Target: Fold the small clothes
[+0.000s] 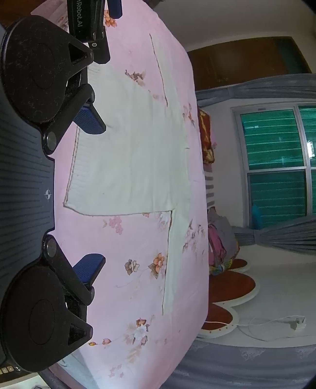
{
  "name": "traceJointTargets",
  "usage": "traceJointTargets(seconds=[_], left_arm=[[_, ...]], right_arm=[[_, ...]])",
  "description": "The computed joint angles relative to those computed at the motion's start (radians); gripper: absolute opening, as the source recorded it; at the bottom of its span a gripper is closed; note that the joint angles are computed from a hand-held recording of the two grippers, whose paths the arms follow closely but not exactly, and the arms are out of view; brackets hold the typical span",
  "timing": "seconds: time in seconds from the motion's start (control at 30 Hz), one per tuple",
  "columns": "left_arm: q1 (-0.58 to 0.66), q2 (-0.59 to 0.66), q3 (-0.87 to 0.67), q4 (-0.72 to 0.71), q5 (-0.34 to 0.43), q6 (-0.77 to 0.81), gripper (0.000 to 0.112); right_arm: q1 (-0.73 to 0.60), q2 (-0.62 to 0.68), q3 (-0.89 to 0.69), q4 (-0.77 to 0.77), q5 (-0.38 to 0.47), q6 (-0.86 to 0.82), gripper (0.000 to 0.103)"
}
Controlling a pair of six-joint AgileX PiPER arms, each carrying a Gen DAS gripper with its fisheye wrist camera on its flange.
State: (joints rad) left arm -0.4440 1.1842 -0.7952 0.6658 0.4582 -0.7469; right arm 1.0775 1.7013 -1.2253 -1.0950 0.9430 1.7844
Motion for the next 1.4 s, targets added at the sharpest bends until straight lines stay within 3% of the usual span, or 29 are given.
traceJointTargets(seconds=[1.4], left_arm=[[0.022, -0.036, 0.015, -0.043, 0.008, 0.036, 0.103]], right_arm=[[0.015, 0.010, -0.017, -0.003, 0.011, -0.005, 0.103]])
